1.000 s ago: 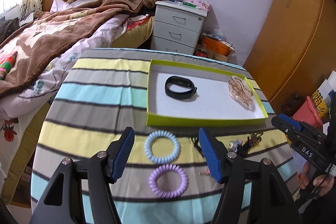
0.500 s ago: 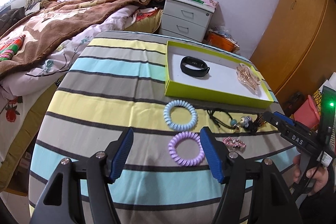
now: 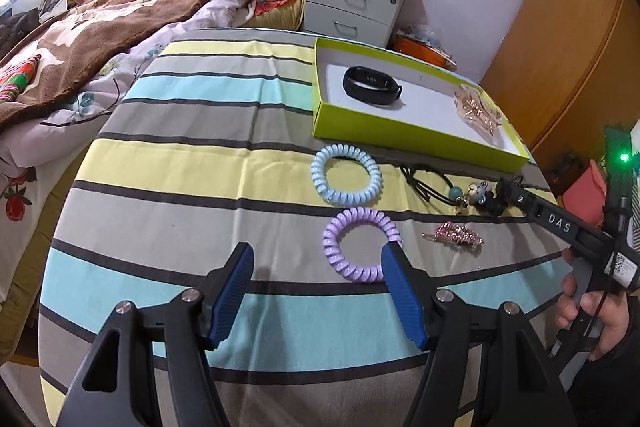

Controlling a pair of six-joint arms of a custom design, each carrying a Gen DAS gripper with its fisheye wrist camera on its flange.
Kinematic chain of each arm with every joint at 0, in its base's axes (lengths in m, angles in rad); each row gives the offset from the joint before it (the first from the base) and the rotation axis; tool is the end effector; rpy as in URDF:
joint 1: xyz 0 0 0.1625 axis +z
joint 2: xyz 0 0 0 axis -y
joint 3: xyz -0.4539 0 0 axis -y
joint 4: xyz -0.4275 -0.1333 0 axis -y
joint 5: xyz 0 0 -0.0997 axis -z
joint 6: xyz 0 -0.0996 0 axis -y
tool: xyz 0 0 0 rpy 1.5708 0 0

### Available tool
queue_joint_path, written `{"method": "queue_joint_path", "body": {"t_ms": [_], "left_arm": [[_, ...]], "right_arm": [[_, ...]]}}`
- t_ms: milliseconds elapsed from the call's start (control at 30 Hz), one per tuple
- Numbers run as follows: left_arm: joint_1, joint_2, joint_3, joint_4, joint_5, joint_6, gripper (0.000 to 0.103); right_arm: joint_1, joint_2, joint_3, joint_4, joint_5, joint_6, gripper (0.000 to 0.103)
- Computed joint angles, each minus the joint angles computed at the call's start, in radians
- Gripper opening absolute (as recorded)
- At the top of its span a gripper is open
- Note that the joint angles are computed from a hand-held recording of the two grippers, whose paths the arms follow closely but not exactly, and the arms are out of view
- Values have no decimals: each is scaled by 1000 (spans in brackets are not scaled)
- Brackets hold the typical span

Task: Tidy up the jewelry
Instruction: 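Reach the right tool to the brown beaded bracelet and grasp it, then grasp the purple coil hair tie with the left tool while the right tool holds the bracelet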

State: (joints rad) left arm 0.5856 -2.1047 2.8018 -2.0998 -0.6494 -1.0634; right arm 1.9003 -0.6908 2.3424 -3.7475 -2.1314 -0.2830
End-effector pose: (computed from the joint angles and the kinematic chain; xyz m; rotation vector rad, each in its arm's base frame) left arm -0.0367 -0.2794 0.2027 0.0064 2.3779 -0.9034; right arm 0.2197 -0.3940 0.0026 0.5721 -2.4538 0.6918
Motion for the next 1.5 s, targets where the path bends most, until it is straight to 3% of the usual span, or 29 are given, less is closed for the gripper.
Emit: {"method": "queue_joint_path", "body": {"t_ms": [467,700,900,1133,1500], "left_arm": [[7,39,3,-25,-7,-9,68],[12,64,1,-35,-8,-9,68],[8,109,-14,8,10,-34,54],[10,142,-18,-41,3,-2,40],[40,261,-34,-149,20,55,35]], "right_arm": [[-15,-26,36,-42,49,-34,7],[-25,-38,64,-78,79,-61,7],[-30,-63,92,-88,90,-96,7],[-41,-84,120,-107,100,-100,7],[-49,-90,136,-119,123,-101,7]]}}
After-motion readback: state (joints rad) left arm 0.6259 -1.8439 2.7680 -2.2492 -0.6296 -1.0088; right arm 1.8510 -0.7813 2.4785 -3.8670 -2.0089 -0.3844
